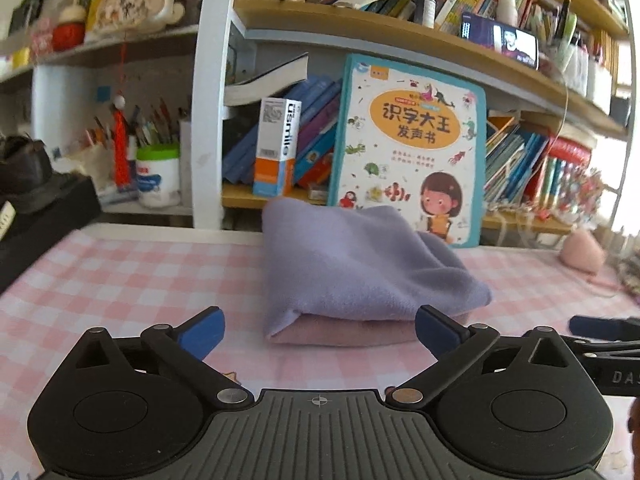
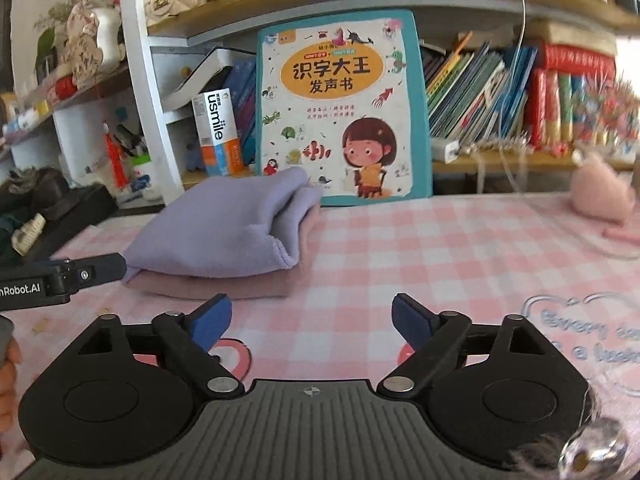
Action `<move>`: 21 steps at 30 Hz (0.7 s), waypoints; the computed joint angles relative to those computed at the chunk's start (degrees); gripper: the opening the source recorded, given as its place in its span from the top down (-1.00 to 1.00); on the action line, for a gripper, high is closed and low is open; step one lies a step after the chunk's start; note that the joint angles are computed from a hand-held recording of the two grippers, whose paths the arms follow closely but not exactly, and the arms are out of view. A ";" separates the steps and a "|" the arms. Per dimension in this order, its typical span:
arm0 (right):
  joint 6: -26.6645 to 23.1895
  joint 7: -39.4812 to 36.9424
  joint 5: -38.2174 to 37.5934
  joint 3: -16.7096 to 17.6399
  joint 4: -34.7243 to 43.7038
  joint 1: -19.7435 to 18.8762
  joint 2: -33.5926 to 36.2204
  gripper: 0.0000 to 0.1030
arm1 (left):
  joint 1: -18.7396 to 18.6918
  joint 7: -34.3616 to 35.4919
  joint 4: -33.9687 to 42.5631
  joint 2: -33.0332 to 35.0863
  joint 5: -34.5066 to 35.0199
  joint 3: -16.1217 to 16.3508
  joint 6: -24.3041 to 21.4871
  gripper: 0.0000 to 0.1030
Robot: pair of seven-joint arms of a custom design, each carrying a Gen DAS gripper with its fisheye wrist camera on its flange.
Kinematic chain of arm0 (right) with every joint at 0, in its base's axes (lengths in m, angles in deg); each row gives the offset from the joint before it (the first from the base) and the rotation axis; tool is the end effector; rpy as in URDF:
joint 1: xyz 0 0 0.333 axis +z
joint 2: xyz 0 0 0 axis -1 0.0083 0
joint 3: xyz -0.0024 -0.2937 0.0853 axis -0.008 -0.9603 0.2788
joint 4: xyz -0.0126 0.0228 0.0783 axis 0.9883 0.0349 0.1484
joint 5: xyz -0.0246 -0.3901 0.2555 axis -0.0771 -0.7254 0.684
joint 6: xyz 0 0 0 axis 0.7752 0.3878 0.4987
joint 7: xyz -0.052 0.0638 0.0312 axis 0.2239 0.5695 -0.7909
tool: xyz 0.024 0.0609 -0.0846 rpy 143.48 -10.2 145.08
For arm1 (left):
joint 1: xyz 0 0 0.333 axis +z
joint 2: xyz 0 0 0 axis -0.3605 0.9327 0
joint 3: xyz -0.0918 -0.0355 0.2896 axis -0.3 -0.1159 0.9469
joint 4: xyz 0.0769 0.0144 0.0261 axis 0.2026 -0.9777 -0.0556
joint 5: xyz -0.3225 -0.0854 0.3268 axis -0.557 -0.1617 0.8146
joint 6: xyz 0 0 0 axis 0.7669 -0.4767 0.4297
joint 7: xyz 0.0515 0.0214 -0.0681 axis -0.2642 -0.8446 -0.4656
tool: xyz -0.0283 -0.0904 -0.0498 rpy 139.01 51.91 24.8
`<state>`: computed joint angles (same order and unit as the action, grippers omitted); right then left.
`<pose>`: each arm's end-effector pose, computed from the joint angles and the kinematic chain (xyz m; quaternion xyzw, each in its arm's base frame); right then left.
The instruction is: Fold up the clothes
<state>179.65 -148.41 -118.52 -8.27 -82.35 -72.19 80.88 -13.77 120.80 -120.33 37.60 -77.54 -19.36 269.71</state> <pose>0.6287 0.2659 0.4390 -0.5661 0.6355 -0.3339 0.4052 0.7097 -0.2016 0.4631 -0.4947 0.6851 -0.4555 0.2802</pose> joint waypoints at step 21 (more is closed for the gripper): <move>-9.76 1.95 -7.81 1.82 -1.04 2.22 -0.65 -0.99 | -19.23 -3.19 -5.93 -3.32 6.81 20.52 5.84 -1.00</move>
